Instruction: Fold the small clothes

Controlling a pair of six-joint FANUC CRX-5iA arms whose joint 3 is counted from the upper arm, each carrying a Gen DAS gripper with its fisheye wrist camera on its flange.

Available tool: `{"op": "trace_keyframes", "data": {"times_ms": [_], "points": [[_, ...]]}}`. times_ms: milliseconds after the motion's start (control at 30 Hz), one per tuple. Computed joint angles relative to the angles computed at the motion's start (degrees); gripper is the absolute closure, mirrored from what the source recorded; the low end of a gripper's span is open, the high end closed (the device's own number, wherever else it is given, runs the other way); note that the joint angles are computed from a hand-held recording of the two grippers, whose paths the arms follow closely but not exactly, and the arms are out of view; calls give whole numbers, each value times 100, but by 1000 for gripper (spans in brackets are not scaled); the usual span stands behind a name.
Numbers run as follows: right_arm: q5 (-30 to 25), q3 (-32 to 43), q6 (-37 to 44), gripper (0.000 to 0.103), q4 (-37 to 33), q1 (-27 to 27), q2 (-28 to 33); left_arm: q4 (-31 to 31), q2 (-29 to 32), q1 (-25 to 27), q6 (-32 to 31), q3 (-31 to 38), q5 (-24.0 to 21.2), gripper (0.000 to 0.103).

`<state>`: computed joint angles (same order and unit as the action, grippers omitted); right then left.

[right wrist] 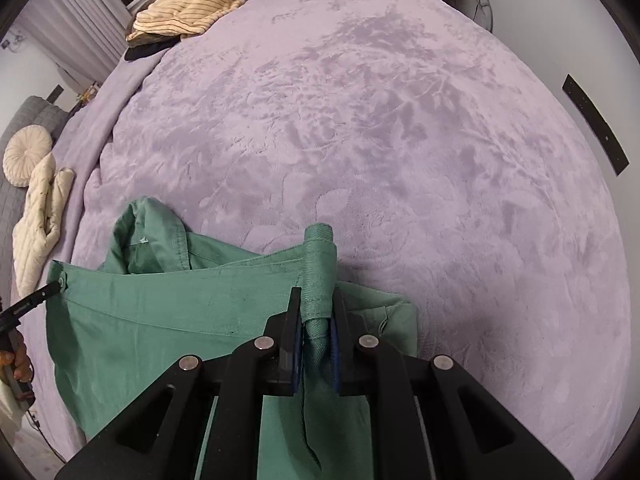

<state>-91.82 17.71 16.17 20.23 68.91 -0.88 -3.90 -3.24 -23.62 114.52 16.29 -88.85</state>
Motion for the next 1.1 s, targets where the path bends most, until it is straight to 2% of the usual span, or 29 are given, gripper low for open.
{"op": "trace_keyframes", "data": {"times_ms": [67, 133, 200, 300, 400, 500, 600, 667, 767, 867, 900, 967, 1000, 1033, 1067, 1100], "points": [[-167, -4, -22, 88, -312, -167, 127, -631, 276, -279, 112, 280, -430, 80], [-97, -163, -300, 83, -311, -170, 11, -1260, 470, -480, 222, 586, -963, 80], [-198, -149, -543, 75, -226, -79, -78, -1101, 201, -216, 318, 389, -912, 80], [-425, -105, -771, 75, 26, 208, -238, -1107, -170, 6, 254, 281, -1010, 80], [-409, -108, -1088, 75, 156, 571, -427, -977, -408, 39, -5, 244, -1080, 80], [-218, -29, -1283, 75, 127, 935, -448, -701, -549, -124, -48, 194, -993, 80], [219, 148, -1170, 75, -211, 1127, -220, -369, -468, -545, 139, 189, -896, 80], [589, 234, -1103, 75, -515, 1208, -26, -17, -363, -848, 273, 104, -697, 80], [1007, 384, -1033, 75, -799, 1325, 293, 104, -110, -1522, 356, 201, -490, 80], [1331, 424, -1006, 75, -1062, 1382, 535, 712, 9, -1840, 483, -32, -53, 80], [1339, 459, -936, 75, -1186, 1379, 629, 753, 72, -1990, 492, -76, 6, 80], [1130, 528, -802, 76, -1350, 1368, 839, 385, 301, -2391, 605, -24, -215, 80], [1196, 415, -842, 78, -1354, 1368, 812, 282, 277, -2483, 708, -136, -186, 80], [1339, 250, -922, 80, -1368, 1346, 711, 296, 113, -2479, 764, -357, 57, 80], [1384, 169, -974, 85, -1360, 1327, 633, 355, -3, -2435, 777, -467, 147, 80], [1241, 189, -984, 85, -1301, 1333, 614, 432, -43, -2363, 747, -483, 88, 80]]}}
